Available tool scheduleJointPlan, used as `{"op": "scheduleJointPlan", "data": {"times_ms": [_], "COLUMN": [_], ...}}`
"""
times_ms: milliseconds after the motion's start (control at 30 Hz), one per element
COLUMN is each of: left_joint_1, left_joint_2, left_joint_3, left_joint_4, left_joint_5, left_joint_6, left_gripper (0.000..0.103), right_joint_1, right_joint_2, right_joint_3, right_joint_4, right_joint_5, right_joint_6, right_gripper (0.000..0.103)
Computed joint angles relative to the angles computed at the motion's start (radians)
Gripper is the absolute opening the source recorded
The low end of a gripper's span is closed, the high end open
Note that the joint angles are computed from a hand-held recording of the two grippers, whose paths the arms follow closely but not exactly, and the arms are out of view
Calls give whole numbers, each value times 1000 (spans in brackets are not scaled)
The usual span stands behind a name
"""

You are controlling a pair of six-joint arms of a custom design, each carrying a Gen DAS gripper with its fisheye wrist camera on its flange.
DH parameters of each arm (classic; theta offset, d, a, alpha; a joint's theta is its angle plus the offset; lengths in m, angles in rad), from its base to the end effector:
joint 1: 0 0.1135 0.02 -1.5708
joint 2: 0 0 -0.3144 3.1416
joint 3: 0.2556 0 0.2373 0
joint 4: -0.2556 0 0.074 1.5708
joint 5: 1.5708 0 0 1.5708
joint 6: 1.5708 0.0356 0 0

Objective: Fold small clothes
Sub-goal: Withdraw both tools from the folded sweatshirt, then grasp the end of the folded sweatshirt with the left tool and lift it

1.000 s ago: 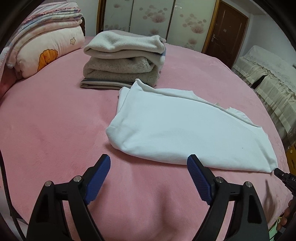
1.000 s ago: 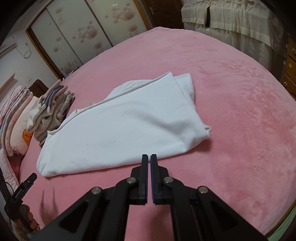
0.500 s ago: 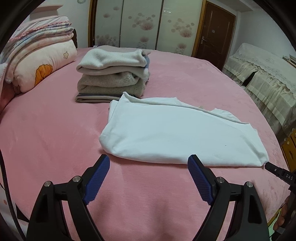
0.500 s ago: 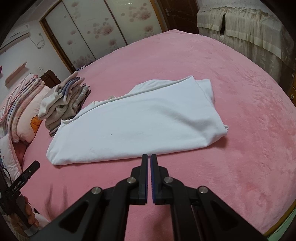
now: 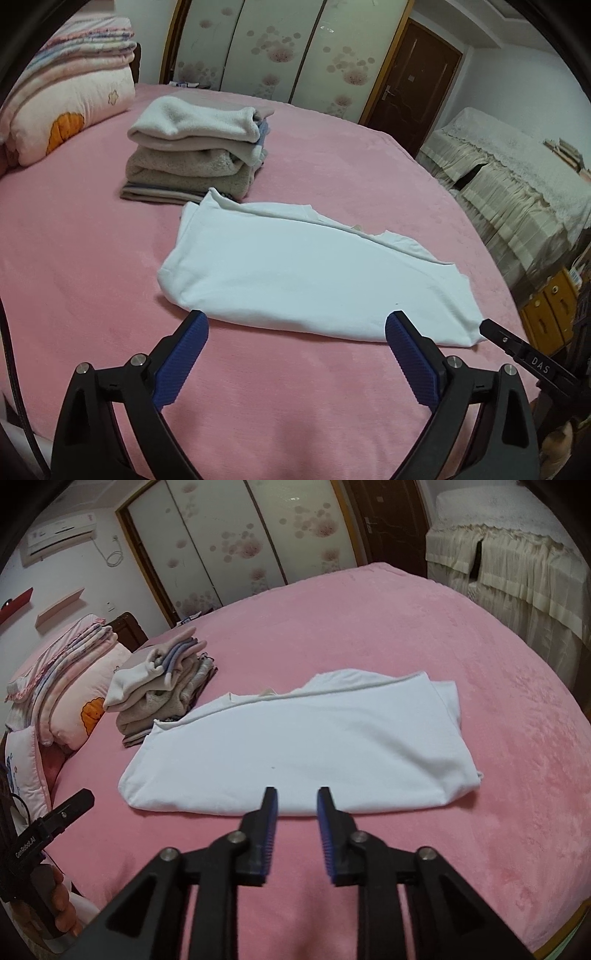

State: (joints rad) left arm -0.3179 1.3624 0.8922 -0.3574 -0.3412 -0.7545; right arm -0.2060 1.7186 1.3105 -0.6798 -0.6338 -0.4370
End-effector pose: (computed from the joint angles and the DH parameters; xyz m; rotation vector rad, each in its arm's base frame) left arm 0.2503 -0.0698 0.2914 -0.6588 2.2461 -0.1191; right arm 0.3455 -0.0507 0.2975 -0.4761 2.3967 0.5683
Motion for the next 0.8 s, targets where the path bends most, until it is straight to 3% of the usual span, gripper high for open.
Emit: {"op": "scheduleJointPlan", "data": {"times_ms": [267,367,600,800], "left_joint_1": [132,206,367,424], "left_joint_2": [22,36,141,273], "left_joint_3": [-147,-237,-438,-494], "left_joint_4": [189,320,704,937], "left_joint_5": [179,275,476,509], "left_joint_6": [-66,-116,-247,-265], "left_gripper": [96,96,96,96], "right_joint_1": [91,129,185,211], "right_joint_2": [-38,-43,-17,9], "right_joint_3": [-37,-65,-105,-116], "right_joint_4": [83,122,147,159], "right_joint_5": [15,34,68,95], "right_joint_6": [23,26,16,13], "right_gripper": [27,31,31,31]}}
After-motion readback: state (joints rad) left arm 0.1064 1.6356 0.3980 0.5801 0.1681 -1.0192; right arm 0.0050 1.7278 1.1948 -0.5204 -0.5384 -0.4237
